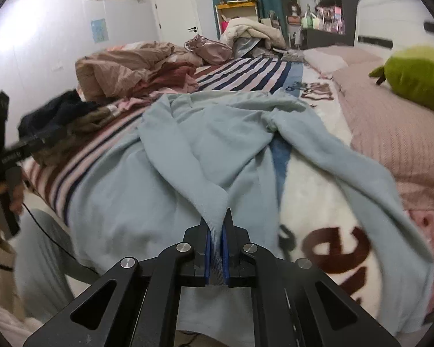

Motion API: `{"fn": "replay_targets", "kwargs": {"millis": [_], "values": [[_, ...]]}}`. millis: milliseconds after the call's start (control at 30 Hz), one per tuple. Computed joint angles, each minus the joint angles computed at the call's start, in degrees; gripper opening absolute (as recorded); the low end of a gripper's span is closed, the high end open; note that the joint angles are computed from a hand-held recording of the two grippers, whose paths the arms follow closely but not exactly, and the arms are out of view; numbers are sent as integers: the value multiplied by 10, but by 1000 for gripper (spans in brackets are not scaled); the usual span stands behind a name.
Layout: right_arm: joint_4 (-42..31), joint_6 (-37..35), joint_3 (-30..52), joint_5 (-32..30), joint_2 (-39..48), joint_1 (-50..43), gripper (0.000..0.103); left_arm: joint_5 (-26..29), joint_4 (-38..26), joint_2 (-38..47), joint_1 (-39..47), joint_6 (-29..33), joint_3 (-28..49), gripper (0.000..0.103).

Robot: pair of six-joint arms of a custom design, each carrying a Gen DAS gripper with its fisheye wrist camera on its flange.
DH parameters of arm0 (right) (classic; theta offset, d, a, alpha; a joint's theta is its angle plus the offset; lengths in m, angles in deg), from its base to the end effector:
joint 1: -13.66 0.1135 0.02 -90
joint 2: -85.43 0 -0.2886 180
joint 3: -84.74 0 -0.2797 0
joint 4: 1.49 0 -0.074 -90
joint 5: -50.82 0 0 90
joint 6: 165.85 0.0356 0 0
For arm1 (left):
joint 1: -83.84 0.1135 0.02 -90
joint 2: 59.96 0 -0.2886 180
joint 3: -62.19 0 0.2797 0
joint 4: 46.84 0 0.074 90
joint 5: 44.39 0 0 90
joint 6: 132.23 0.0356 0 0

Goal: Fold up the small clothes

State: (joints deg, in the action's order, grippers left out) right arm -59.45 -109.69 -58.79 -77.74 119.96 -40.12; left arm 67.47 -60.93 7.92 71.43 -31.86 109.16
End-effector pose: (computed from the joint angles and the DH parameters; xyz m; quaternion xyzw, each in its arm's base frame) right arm 0.0880 -0.0826 0.2021 0.0613 0.9058 0.0369 0.4176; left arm 0.2514 -0.0689 0.2196 0.2578 0.8365 -0.1762 0.4503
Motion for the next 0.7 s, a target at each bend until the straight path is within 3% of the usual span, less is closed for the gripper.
{"fn": "replay_targets", "kwargs": {"millis": [133,433,600,700], "values": [[-26,-34,8,-27,26,-45,1,-6,-1,-3,-7,1,-1,87],[-142,-219,44,-104,92,-232,1,-19,-1,-2,-20,-6,-2,87],[-125,-220,36,-88,103,-229,1,-30,-3,1,-33,-9,0,87],[-142,-247,47,-99,159,-240,1,-35,-5,-1,-37,-7,1,87]]}}
